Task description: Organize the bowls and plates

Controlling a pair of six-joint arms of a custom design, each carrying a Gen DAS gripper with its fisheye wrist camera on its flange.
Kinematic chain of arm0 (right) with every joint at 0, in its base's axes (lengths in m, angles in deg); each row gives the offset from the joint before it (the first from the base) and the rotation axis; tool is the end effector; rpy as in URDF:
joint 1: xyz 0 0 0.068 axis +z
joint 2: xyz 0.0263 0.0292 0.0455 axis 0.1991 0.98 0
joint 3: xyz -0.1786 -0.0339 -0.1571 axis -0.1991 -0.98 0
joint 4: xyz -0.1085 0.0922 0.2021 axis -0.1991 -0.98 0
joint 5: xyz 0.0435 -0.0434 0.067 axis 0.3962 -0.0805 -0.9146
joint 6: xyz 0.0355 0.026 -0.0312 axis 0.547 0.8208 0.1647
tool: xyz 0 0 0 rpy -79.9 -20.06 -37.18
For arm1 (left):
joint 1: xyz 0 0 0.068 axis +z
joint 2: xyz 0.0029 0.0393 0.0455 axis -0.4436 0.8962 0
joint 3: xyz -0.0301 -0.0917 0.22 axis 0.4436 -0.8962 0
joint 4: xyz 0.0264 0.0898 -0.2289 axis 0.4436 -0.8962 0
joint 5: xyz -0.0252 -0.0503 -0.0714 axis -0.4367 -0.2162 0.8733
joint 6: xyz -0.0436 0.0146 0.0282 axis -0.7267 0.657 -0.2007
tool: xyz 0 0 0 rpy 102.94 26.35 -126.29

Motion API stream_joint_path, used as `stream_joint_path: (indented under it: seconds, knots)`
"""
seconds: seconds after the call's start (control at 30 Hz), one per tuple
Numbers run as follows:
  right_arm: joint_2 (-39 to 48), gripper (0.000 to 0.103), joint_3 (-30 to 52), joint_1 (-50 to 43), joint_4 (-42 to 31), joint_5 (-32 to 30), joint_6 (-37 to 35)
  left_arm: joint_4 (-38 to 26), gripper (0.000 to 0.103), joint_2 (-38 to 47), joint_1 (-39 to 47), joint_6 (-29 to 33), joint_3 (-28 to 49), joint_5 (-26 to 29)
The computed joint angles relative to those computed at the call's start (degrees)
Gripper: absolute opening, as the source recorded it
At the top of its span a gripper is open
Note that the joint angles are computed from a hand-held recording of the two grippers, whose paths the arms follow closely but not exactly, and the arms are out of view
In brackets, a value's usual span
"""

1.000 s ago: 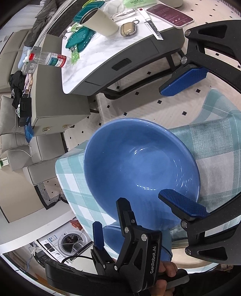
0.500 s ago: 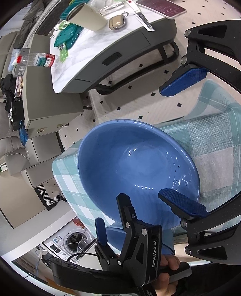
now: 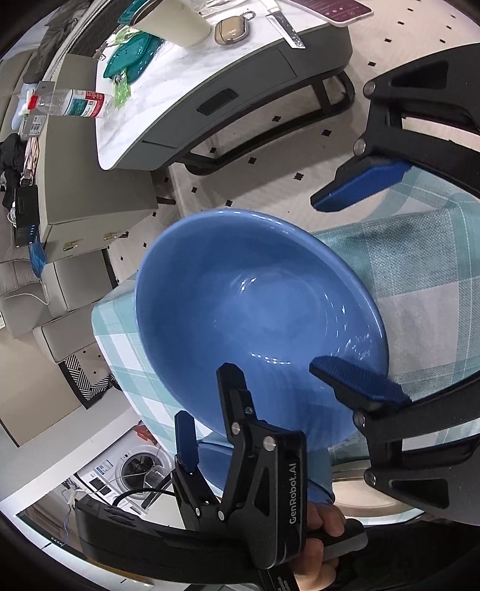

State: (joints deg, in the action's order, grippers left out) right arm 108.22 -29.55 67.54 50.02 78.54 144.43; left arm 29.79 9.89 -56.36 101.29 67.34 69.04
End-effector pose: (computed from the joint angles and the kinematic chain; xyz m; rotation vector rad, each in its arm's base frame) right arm 0.1178 0.1611 0.1590 0.0688 2.6869 0.3512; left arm 0.2300 -0.1355 0.1741 0.9668 2.5111 -0.1807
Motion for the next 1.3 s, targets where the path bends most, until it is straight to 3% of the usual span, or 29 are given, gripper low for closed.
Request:
stream_joint_path:
  seconds: [0.13,0.43,1.0,1.3]
  knots:
    - [0.2,0.075,0.3,0.6,-0.1,0.3,0.2,-0.4,0.064,0.0,-0.1,0.1,0.0,0.2]
    - [1.2,0.061,1.6,1.5,-0.9,0.8,-0.1,-0.3,0.051,-0.9,-1.1,0.2,-0.7,-0.7]
    - [3.3,0.055,3.8,2.0,-3.3,2.6,-1.0,-0.1,0.046,-1.5,-1.2,0.9,-1.2,-1.3]
    - [3.4,0.051,4.1,1.7,-4.6,2.9,-0.9,-0.8,0.036,-2.4,-0.8,1.0,-1.2,-1.3]
